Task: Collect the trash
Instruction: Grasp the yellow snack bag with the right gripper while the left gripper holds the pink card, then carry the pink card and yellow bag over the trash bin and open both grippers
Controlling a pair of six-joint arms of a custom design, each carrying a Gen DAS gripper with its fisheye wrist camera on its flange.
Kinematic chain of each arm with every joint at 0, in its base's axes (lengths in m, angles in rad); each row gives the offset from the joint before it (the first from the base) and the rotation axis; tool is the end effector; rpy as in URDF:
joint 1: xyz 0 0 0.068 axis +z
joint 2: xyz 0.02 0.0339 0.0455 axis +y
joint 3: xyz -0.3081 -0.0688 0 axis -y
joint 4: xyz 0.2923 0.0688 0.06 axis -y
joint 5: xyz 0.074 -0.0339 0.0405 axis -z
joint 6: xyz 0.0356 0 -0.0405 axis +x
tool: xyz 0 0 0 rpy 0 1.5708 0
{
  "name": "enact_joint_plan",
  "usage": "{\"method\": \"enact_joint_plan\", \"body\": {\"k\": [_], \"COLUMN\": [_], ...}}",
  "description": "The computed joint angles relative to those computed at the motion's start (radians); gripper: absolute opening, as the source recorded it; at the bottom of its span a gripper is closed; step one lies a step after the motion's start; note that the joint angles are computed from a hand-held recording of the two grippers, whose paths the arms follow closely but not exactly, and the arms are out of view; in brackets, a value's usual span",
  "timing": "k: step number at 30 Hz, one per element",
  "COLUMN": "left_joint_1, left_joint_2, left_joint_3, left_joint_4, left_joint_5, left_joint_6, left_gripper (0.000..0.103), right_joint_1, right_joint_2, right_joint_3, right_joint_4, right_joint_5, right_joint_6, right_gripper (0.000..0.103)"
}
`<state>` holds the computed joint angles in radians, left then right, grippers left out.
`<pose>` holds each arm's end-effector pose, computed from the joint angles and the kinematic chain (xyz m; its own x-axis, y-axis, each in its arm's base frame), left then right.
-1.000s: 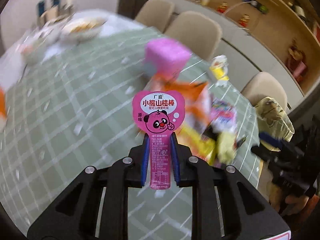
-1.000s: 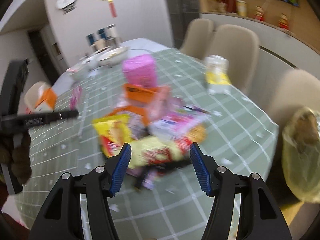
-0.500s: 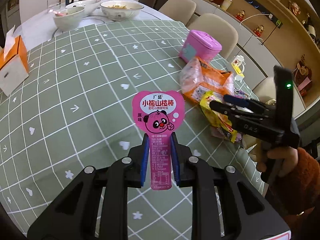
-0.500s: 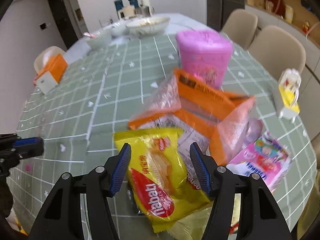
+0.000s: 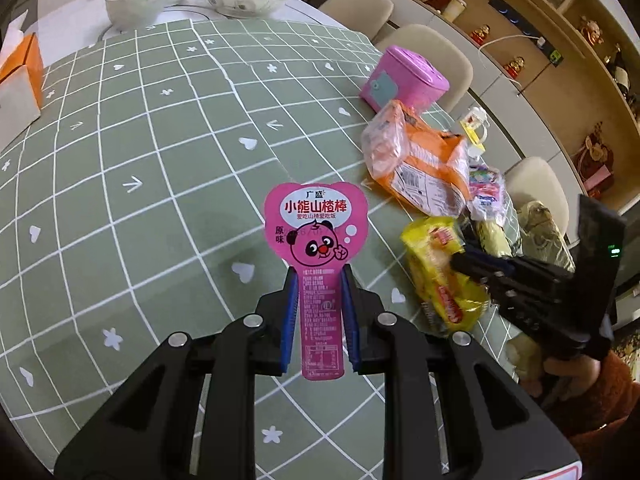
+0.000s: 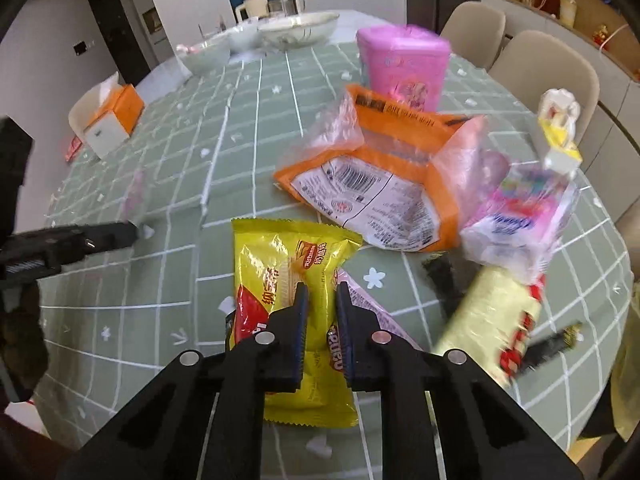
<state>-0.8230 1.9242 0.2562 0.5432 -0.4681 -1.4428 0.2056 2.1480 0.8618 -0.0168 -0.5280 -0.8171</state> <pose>0.1502 -0.1384 0.0104 -0.5960 -0.6590 -0.4588 -0.5419 0.7517 -0.3759 0.3443 0.0901 0.0070 -0.4223 -0.7315 -0.5353 -0.8984 0.4165 0.1395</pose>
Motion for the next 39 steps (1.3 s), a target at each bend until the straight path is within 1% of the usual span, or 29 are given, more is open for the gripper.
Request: {"method": "enact_joint_plan", "body": {"k": [5, 9, 11, 14, 18, 23, 27, 32, 35, 39], "left_joint_1": [-0.014, -0.022, -0.029, -0.045, -0.071, -0.106, -0.111, -0.101, -0.08, -0.048], "left_joint_2": [-0.021, -0.059, -0.091, -0.158, -0.201, -0.2, -0.189, -0.181, -0.162, -0.089], "left_joint_3": [0.013, 0.04, 0.061, 0.118, 0.2, 0.317, 0.414, 0.541, 0.616, 0.753], "left_joint_4": [-0.03, -0.086, -0.132, -0.253, -0.385, -0.507, -0.583, -0.643, -0.637, -0.615], "left_joint_5": [-0.011, -0.021, -0.032, -0.065, -0.105, -0.147, -0.169, -0.215, -0.23, -0.224], "left_joint_6": [-0.007, 0.016, 0.036, 0.077, 0.11, 0.141, 0.188, 0.302, 0.381, 0.476], "left_gripper": [0.019, 0.019, 0.019, 0.019, 0.019, 0.019, 0.019, 0.019, 0.019, 0.019], "right_joint_1": [-0.082, -0.157, -0.19, -0.243, -0.318, -0.398, -0.47, -0.541, -0.58, -0.641], "right_joint_2": [-0.077, -0.103, -0.124, -0.155, -0.203, -0.232, -0.252, -0.251, -0.248, -0.217], "right_joint_3": [-0.033, -0.025, -0.029, -0.029, -0.036, -0.024, 0.01, 0.097, 0.158, 0.274], "right_joint_4": [-0.01, -0.035, -0.034, -0.045, -0.043, -0.093, -0.162, -0.239, -0.264, -0.296], "right_joint_5": [-0.049, -0.083, -0.103, -0.152, -0.208, -0.277, -0.335, -0.388, -0.415, -0.453], "right_joint_6": [0.014, 0.029, 0.04, 0.039, 0.031, -0.018, -0.061, -0.079, -0.091, -0.087], "right_gripper": [0.014, 0.014, 0.014, 0.014, 0.014, 0.014, 0.014, 0.014, 0.014, 0.014]}}
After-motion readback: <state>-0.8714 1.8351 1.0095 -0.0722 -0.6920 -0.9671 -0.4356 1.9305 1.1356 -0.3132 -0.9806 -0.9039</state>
